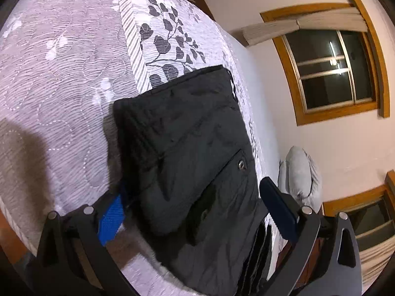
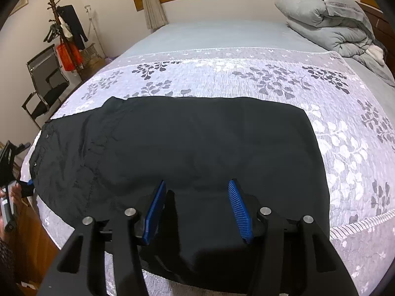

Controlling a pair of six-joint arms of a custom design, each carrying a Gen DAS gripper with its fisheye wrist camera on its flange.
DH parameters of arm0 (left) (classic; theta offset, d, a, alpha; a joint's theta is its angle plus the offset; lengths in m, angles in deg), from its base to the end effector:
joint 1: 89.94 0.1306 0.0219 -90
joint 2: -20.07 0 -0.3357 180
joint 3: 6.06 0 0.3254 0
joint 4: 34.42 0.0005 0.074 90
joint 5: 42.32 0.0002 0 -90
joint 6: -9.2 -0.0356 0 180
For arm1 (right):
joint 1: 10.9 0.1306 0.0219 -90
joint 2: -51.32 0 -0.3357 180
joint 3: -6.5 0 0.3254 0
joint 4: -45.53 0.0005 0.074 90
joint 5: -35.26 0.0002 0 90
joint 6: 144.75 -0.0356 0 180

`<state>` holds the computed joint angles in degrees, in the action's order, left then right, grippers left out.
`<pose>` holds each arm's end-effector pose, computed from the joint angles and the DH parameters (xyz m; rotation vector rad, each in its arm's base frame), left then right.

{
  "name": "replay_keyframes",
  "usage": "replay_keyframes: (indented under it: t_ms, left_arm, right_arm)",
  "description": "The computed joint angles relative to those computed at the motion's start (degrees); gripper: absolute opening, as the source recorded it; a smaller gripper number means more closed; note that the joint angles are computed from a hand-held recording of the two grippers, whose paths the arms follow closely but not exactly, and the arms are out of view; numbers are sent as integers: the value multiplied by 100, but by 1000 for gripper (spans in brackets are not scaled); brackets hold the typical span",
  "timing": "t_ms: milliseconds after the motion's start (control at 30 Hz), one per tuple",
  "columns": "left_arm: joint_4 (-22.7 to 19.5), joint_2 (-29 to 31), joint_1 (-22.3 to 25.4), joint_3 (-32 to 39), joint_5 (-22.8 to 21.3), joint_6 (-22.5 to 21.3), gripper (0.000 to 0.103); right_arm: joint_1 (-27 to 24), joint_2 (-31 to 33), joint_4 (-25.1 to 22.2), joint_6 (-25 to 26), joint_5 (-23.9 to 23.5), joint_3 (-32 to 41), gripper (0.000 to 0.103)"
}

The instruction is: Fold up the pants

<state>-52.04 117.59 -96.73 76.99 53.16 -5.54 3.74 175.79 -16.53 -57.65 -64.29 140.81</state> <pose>0.4697 -0.0599 0.3238 -1.2316 1.9171 -0.9095 0.5784 0.1567 0.3766 -0.3260 2.4739 0.3361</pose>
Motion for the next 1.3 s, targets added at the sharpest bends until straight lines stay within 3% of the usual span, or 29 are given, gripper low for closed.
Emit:
replay_keyframes:
  t_ms: [100,133,167,233,467,533,667,900,1067,1300]
  left_arm:
    - [122,77,-13,63,-25,148,94]
    - [81,104,-15,96,-26,152,80]
    - [-16,140,-11,146,-17,134,56]
    - [-569,315,0,438,-51,-110,37]
    - [-1424,581,-188,1205,-501,-700,14]
    - [-1589,583,-320,1421,-778,-950,12]
    - [-1437,509,-528,1657,-931,-1432,11]
    - [-1747,808,-1064,2765,-1070,-2871,12]
    - [-2477,1375,-1563,3990,-1164,-4059,14]
    - [-3323,2166,-2099,5226,-945,-5241,18]
  right_arm:
    - [-2,14,-15,1,-6,15,54]
    - [-4,19,-18,3,-5,18,54]
    - [-2,16,-18,6,3,15,54]
    - [4,-1,5,5,19,-25,54]
    - [51,7,17,19,110,-51,57]
    - [72,6,43,63,140,-75,60]
    - [122,17,90,249,286,-116,61]
    - [58,-1,90,85,101,-114,60]
    - [-46,-7,78,-147,-71,-52,59]
    - [-206,-96,194,-385,-168,-153,59]
